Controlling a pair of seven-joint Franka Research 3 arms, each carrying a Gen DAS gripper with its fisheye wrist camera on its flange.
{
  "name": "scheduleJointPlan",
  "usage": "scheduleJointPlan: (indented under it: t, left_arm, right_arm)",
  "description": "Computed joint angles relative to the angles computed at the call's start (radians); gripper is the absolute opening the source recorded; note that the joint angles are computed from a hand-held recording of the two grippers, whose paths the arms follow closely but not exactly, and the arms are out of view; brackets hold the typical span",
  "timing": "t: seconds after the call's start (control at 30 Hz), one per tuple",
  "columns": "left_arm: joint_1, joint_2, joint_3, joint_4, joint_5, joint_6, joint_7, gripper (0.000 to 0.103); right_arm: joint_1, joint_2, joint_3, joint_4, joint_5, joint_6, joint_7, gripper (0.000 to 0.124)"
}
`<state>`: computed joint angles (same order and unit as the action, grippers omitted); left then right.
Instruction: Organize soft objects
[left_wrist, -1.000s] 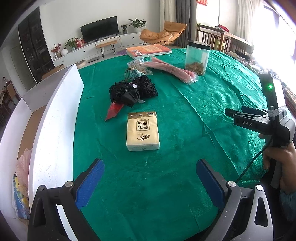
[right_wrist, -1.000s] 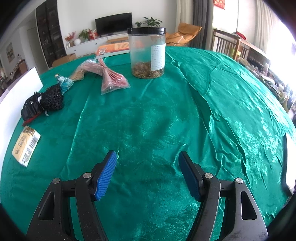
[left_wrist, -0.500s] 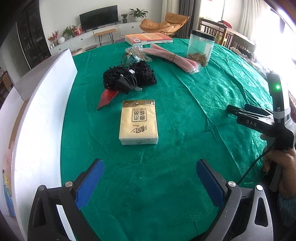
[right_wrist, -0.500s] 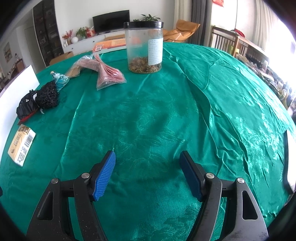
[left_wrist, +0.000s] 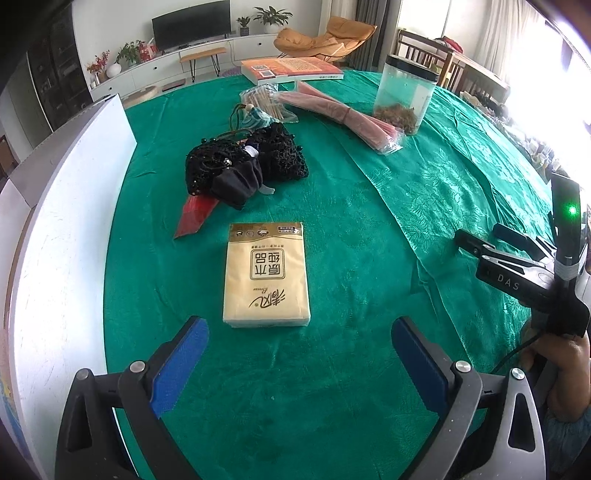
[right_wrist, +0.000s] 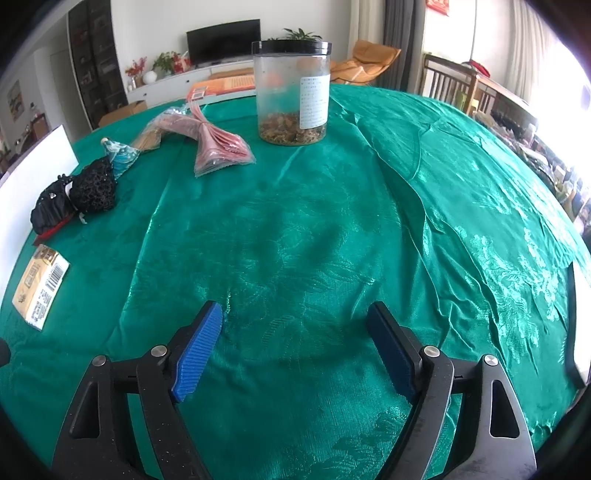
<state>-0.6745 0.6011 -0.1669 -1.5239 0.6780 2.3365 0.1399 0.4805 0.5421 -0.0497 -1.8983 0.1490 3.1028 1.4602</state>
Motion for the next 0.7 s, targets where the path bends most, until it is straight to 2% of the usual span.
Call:
scheduleJointPlan:
  t: [0.17,0.47,0.7]
  left_arm:
    - [0.003,0.022,0.003,0.031,-0.009,-0.013,0.026,0.099]
    - [0.012,-0.002,0.011,-0.008,-0.006,0.001,-0.002,0.099]
    - [0.05,-0.091,0.021,-0.136,0.019,0.121,-0.133,0.099]
  right_arm:
    - [0.0,0.0,0.0,0.0,0.001,0.0,-0.001,0.083]
    - [0.001,0.0,-0.002,0.001,0.001,-0.001,-0.001,0.084]
    - [0.003,0.0,-0.003,0.001,0.0,-0.001,0.0,0.084]
